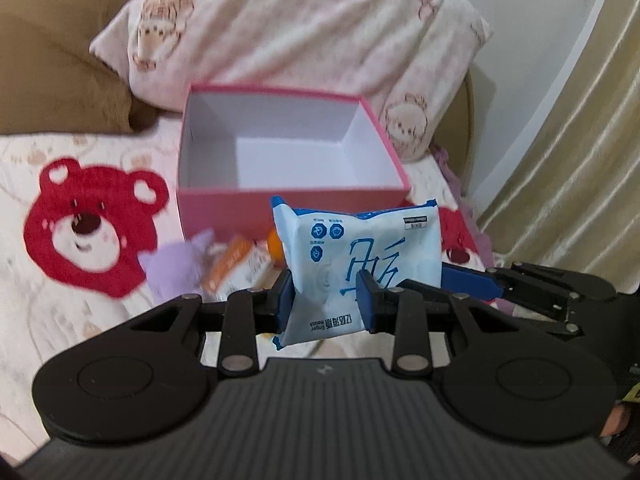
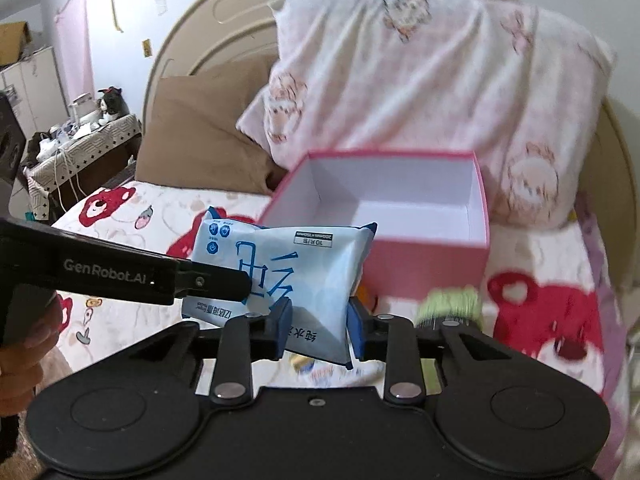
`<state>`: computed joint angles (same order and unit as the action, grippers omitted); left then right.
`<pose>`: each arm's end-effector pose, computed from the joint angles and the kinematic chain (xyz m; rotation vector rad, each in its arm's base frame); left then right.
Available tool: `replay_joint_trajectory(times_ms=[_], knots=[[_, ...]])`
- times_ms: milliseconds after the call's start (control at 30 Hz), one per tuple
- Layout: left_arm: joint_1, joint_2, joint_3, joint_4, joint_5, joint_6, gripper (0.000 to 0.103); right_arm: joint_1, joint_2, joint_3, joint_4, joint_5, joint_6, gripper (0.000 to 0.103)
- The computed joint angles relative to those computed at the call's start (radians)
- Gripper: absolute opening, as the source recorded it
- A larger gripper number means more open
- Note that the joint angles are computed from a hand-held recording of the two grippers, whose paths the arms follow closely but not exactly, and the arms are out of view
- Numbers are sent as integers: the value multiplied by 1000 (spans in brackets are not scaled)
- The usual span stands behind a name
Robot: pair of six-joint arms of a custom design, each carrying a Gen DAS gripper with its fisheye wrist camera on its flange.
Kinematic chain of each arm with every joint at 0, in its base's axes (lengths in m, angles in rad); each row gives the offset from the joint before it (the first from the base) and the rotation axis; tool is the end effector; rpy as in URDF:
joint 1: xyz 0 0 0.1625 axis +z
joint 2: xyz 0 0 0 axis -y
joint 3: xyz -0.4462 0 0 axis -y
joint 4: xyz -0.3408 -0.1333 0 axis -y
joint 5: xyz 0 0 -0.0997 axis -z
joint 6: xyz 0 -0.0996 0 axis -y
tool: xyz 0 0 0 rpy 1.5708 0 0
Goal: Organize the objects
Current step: 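Lift the wet-wipes pack with the left tool and carry it into the pink box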
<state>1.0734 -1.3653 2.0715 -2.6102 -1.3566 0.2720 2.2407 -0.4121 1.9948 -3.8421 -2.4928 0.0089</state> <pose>-0.0916 -0.4924 0.3188 1.0476 2.7282 -0.5236 0.3652 -0.3741 0.0173 0.3502 -2.2526 1.1300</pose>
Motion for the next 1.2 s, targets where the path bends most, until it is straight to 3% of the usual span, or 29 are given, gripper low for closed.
replay_joint_trajectory(times_ms=[267,500,600,967,1067,1200], knots=[[-24,71,-138,29,-28,-30,32,-8,-106,-96,208,-17,-61,32],[-11,220,-273,17,-69,-73,32,-79,-181,-209,497,-33,-60,32],[5,302,-336,28,-86,-104,32,-124,-184,-261,570,-33,-77,32],[55,561,-539,33,-19,-120,32,-316,-104,-343,473,93,-167,33],[70,631,-610,74,-16,-140,32,-351,-78,-378,481,84,-193,33],[87,703,-702,145,-33,-178,32,-366,-26,-448,492,5,-278,33]])
